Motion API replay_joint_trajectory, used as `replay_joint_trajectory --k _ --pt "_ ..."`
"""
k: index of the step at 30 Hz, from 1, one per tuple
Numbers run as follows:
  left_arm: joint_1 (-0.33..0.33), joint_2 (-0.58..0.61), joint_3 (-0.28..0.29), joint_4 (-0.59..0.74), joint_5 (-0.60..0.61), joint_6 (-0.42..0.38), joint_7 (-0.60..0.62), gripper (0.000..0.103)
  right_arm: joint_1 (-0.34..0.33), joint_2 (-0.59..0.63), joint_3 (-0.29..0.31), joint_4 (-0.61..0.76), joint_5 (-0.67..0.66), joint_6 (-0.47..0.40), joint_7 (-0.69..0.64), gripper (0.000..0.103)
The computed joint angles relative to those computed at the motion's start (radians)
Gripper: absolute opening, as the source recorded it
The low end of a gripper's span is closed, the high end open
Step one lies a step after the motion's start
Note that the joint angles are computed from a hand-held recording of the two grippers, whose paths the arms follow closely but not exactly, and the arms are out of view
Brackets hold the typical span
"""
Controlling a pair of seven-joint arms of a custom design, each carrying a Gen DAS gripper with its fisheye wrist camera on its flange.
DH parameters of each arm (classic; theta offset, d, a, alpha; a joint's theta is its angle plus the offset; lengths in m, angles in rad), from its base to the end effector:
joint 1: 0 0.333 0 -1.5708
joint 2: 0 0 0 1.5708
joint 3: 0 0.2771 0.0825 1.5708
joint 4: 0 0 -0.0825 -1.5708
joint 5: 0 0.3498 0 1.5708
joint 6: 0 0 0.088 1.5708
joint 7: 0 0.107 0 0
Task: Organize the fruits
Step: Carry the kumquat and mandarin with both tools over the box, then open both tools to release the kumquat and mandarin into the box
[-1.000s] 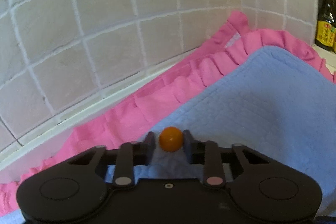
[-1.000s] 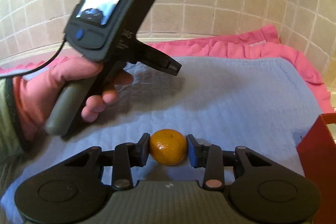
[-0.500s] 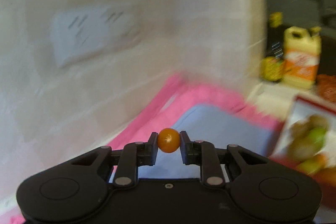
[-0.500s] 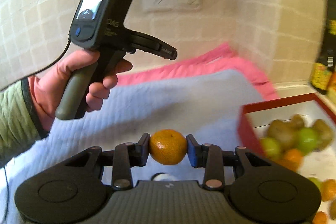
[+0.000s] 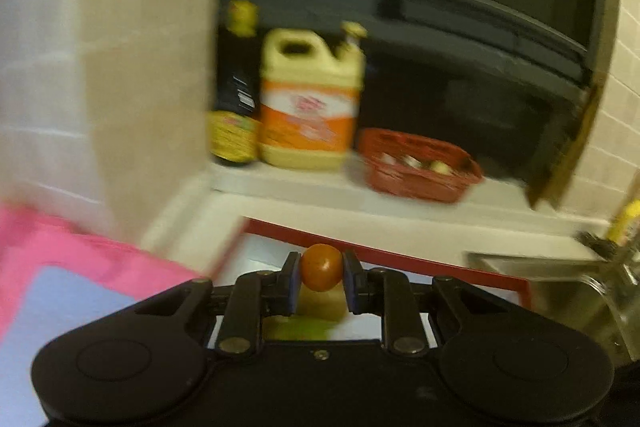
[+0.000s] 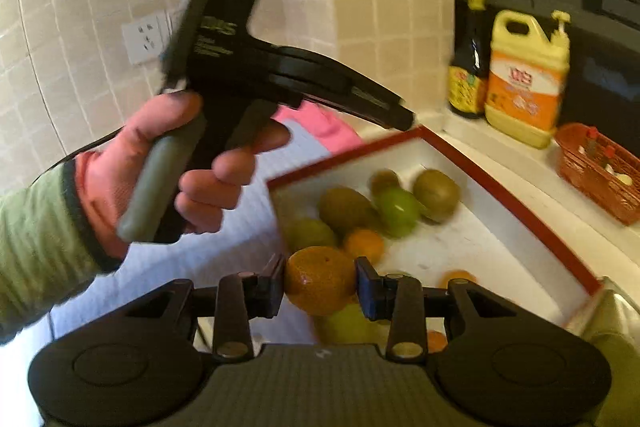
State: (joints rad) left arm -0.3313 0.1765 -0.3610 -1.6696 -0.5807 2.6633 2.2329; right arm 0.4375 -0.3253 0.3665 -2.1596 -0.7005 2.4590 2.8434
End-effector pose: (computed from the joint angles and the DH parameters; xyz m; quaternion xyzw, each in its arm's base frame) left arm 0.5011 -0.3718 0.5675 -0.2865 0.8433 -0.4465 0.0862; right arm 0.3252 0.3642 0.5636 -0.6296 0.6467 -0.2620 0.3417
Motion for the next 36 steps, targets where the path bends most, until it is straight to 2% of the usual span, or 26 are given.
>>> replay_joint_trajectory --k 5,9,12,16,25,28,30,32,34,36 --pt "-0.036 0.144 -0.006 0.154 0.113 -0.115 -0.087 0.025 0.050 -0.105 -0.104 -0.085 0.210 -0.038 -0.280 0.039" --pt "-0.042 0.227 -0.021 0.239 0.160 -0.186 -0.119 0.025 0.070 -0.105 -0.178 -0.130 0.399 0.012 -0.441 0.039" --pt "-0.041 0.243 -0.021 0.249 0.183 -0.217 -0.121 0.025 0.060 -0.083 -0.161 -0.120 0.451 -0.007 -0.514 0.039" --pt "-0.042 0.261 -0.022 0.268 0.210 -0.252 -0.122 0.025 0.046 -0.036 -0.126 -0.071 0.490 -0.093 -0.566 0.039" --pt "-0.045 0.262 -0.017 0.255 0.236 -0.272 -0.131 0.025 0.033 -0.022 -0.131 -0.064 0.554 -0.102 -0.606 0.039" --pt "-0.040 0.251 -0.021 0.241 0.231 -0.273 -0.124 0.040 0.031 -0.024 -0.134 -0.064 0.567 -0.102 -0.607 0.040" --pt "-0.041 0.237 -0.019 0.223 0.236 -0.265 -0.120 0.045 0.027 -0.031 -0.131 -0.068 0.567 -0.103 -0.596 0.040" --pt "-0.040 0.224 -0.019 0.210 0.237 -0.267 -0.117 0.059 0.022 -0.040 -0.126 -0.071 0.563 -0.108 -0.581 0.041" --pt "-0.041 0.203 -0.016 0.186 0.237 -0.259 -0.119 0.073 0.018 -0.059 -0.122 -0.080 0.557 -0.111 -0.565 0.048" --pt "-0.039 0.164 -0.015 0.136 0.234 -0.218 -0.117 0.073 0.015 -0.084 -0.119 -0.093 0.552 -0.107 -0.550 0.054"
